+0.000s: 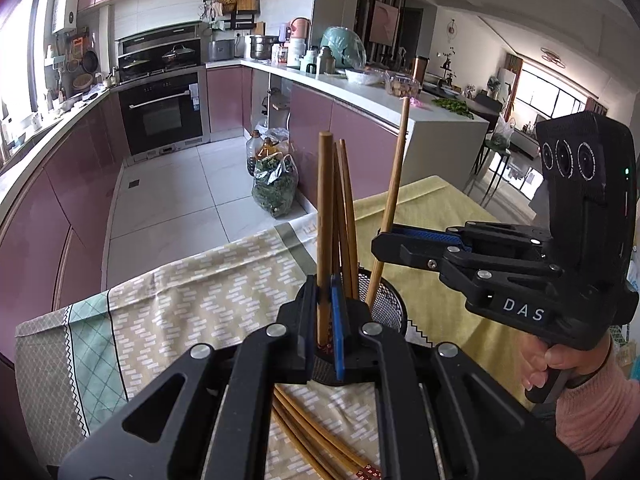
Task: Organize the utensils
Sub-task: 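Lower the left tool's chopstick into the mesh cup and open it while the right tool releases its own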
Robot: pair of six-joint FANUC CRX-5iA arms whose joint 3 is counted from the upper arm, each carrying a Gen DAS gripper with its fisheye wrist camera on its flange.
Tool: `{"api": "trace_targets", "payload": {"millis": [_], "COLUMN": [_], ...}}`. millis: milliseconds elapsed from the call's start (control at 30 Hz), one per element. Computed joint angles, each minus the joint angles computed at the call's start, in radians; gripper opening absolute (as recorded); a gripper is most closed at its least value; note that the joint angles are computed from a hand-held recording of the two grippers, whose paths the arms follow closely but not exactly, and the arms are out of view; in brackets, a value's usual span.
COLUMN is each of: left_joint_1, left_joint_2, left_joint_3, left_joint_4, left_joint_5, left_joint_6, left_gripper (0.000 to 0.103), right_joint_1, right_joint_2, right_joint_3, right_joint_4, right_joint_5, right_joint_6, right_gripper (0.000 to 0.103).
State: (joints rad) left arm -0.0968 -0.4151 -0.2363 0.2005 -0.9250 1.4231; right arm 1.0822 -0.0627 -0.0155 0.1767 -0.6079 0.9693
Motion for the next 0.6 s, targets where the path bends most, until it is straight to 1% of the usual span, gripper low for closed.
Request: {"api": "trace_targets", "payload": {"millis": [167, 333, 367, 467, 533, 567, 600], "left_joint_1": [0.026, 0.027, 0.028, 0.028, 0.035, 0.041, 0.046], "left_joint_2": [0.027, 0.067, 0.072, 0.075, 0.064, 0.06, 0.052], "left_joint_3": [-0.007, 0.019, 0.02, 0.012, -0.008, -0.016, -0.029], "left_joint_4": [0.046, 0.034, 0.035, 0.039, 0.054, 0.065, 0.073], "left_joint_5": [-0.003, -0.005, -0.005, 0.002, 0.014, 0.019, 0.027], "left_joint_6": [-0.04, -0.018, -0.017, -0.012, -0.014, -0.02, -0.023], "left_gripper": [0.008, 0.008, 0.008, 0.008, 0.008, 0.009, 0.01], "right_joint_1": [-0.008, -0.011, -0.01, -0.012, -0.012, -0.013, -0.011], "right_joint_2": [0.026, 0.038, 0.038, 0.038, 0.035, 0.032, 0.03], "right_joint_3": [0.03, 0.036, 0.034, 0.028, 0.021, 0.017, 0.011], "right_joint_4": [-0.038, -0.044, -0.038, -0.028, -0.016, -0.017, -0.009], "right_joint_5": [-0.044, -0.049, -0.047, -0.039, -0.032, -0.027, -0.022], "right_joint_6": [0.021, 0.016, 0.008, -0.01, -0.026, -0.028, -0.036], "right_gripper": [0.006, 0.006, 0.008, 0.008, 0.011, 0.016, 0.016]}}
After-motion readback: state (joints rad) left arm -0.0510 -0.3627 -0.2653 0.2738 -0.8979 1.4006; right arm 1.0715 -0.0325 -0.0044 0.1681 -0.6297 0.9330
